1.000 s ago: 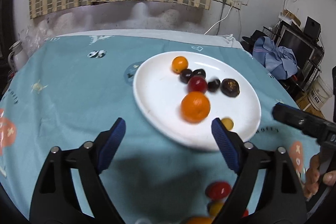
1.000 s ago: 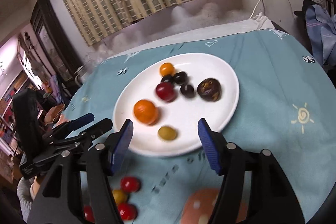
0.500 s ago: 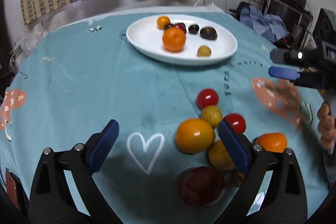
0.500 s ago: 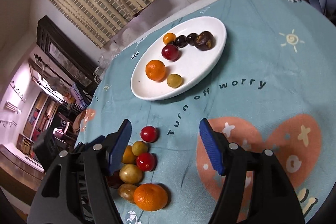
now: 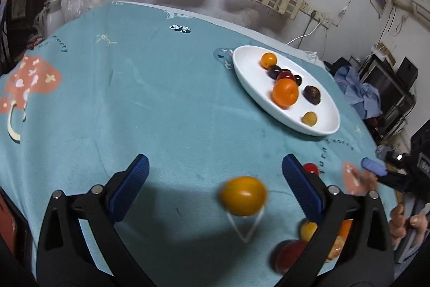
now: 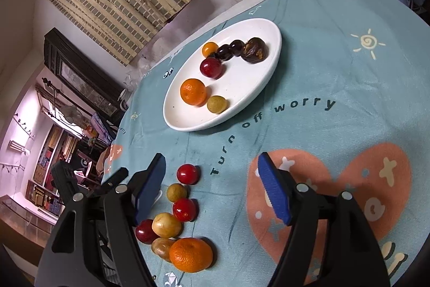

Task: Organize fruits
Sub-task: 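Pull both tools back from the plate toward the remaining fruits, then grasp a yellow-orange fruit with the left tool while the right tool grasps a red cherry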

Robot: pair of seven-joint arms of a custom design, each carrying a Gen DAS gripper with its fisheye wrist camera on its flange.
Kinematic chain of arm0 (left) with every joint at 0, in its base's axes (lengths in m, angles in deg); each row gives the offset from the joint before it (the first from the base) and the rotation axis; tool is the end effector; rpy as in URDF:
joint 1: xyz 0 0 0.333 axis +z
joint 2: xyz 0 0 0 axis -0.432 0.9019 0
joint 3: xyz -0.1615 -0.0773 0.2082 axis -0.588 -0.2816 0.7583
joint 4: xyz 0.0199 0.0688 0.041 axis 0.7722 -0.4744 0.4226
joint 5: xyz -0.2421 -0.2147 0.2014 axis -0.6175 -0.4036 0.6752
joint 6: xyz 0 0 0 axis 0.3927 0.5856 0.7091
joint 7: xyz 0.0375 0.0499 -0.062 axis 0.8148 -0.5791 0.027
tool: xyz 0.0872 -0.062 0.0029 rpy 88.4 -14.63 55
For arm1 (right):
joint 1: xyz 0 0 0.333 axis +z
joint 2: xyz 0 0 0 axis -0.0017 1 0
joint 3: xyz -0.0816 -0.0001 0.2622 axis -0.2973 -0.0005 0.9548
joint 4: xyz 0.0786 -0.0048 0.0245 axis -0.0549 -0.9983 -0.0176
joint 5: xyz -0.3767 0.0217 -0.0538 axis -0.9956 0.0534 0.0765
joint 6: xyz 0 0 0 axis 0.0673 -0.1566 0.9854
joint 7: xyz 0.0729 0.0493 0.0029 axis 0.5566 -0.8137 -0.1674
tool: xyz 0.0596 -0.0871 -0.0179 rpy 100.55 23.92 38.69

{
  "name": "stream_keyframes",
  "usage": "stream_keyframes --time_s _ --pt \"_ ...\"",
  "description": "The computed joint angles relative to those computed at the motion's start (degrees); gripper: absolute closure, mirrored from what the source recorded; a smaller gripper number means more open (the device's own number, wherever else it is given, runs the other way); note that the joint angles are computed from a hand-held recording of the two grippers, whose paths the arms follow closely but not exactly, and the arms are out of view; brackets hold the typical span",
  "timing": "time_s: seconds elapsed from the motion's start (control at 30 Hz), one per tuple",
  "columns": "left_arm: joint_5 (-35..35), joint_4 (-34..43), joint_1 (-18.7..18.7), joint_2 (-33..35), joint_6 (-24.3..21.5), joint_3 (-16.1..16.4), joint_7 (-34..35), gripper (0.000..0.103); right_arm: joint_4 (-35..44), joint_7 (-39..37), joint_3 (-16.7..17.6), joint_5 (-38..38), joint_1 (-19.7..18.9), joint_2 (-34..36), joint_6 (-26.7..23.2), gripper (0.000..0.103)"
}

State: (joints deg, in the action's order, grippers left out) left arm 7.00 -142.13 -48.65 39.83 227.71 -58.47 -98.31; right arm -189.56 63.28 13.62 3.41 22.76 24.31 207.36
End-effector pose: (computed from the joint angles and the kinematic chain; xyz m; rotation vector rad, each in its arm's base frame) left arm 0.3674 -0.3572 0.3293 -2.0976 1.4298 -0.9667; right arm 0.4934 0.2790 0.3494 -1.7066 1.3845 0.2785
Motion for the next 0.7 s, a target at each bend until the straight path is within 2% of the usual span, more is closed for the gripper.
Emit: stream_keyframes --time_s 0.1,0.2,0.3,0.47,0.63,0.7 --pt "-4.0 2.2 -0.6 2.5 -0.2 -0.2 7.2 0.002 0.2 0.3 0.0 -0.8 0.1 0.2 0.1 0.031" --pt "-9.4 5.2 -2.1 5.3 -3.6 -0.6 16.1 0.002 0.1 0.2 0.0 -0.7 0.1 0.2 0.1 0.031" --pt "-12.2 6.5 -3.2 6.9 -4.7 -0.1 19.2 0.003 0.1 0.0 0.1 -0.6 0.2 0.1 0.3 0.031" --pt "-16.6 9.4 -6.0 9.4 -10.8 -0.7 27.2 0.004 0.3 0.7 0.2 -2.3 0.4 0.3 0.8 0.031" --pt "-15.5 8.9 -7.7 8.3 -12.9 -0.4 26.7 0.004 0.4 2.0 0.2 -3.8 0.4 0.7 0.9 0.031" --pt "-14.8 7.5 -7.3 7.3 -11.3 0.1 24.4 0.011 0.5 2.5 0.3 -4.5 0.4 0.9 0.9 0.031"
